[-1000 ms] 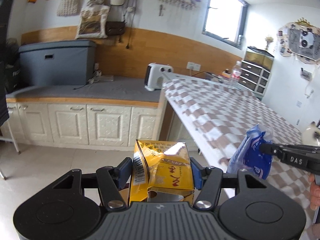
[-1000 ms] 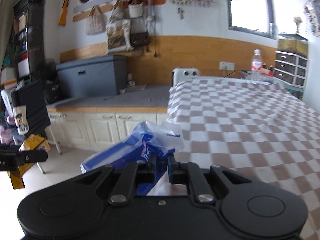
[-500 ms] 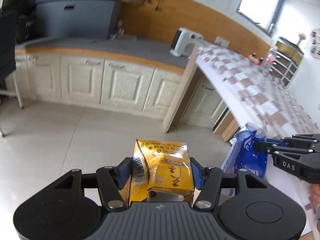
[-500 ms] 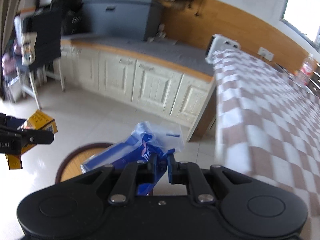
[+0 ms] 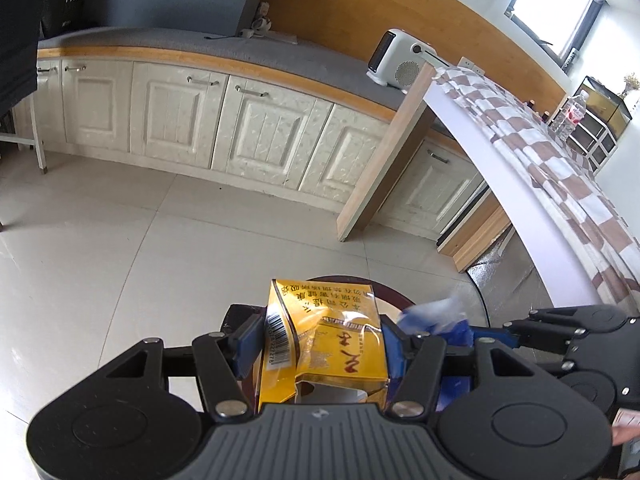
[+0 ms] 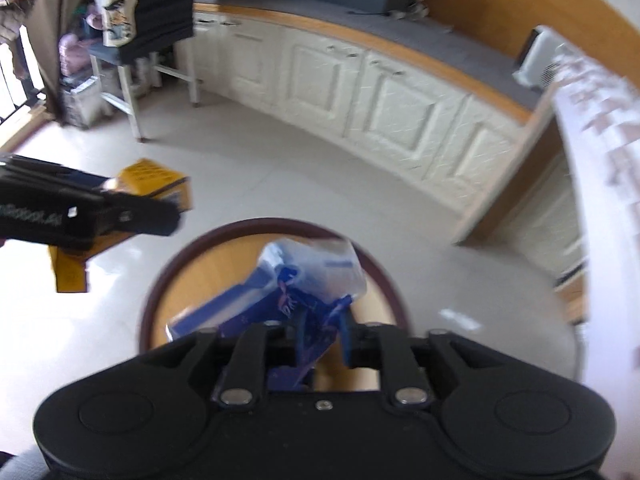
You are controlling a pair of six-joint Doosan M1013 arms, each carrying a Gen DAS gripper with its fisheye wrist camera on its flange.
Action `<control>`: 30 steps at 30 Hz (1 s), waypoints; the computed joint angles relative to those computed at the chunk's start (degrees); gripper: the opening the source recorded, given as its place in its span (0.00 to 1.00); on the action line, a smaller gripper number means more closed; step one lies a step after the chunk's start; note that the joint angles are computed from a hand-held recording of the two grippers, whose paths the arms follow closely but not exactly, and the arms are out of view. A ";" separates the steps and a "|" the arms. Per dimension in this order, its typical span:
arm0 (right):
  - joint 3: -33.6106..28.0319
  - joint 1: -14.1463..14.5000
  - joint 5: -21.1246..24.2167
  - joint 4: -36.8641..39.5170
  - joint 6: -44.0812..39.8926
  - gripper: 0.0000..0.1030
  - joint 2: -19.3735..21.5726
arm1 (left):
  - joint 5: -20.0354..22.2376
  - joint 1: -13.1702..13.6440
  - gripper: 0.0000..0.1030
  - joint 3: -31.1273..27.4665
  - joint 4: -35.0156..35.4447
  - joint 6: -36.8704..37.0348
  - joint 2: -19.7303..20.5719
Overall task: Collect trash
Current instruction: 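Open both tools to drop the yellow box and blue wrapper into the wastebasket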
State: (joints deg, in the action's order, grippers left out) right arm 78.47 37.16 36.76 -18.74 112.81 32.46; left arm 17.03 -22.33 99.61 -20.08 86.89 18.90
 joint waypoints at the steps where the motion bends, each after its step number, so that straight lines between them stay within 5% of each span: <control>1: 0.04 -0.08 -0.44 1.28 -1.15 0.33 0.15 | 0.19 0.02 0.59 -0.16 -0.32 0.31 0.25; 3: -1.33 -0.09 2.25 3.28 -4.20 0.46 0.99 | 0.73 -0.01 0.59 -0.52 -0.54 0.50 0.75; 9: -3.32 0.31 7.51 3.35 -7.71 0.61 1.66 | 2.46 -0.57 0.59 -1.77 -0.46 1.20 2.11; 13: -4.66 0.69 13.84 0.76 -7.57 0.63 2.24 | 4.37 -1.13 0.59 -2.73 -0.23 1.79 2.87; 18: -3.82 0.30 15.77 -0.91 -3.77 0.70 1.65 | 6.89 -1.39 0.60 -4.08 -0.14 0.62 3.86; 19: -3.72 0.26 16.06 -0.93 -3.11 0.70 1.54 | 7.80 -1.34 0.62 -4.48 -0.20 0.27 4.09; 21: -3.61 0.19 16.98 -0.88 -1.97 0.73 1.48 | 10.13 -1.34 0.86 -5.22 0.85 -1.71 4.45; 22: -3.56 0.19 17.48 -0.92 -1.64 0.74 1.48 | 10.80 -1.33 0.90 -5.29 1.25 -2.50 4.44; 30: -3.06 0.39 18.37 -2.86 0.56 0.80 1.37 | 13.42 -1.16 0.91 -4.85 5.31 -5.72 3.27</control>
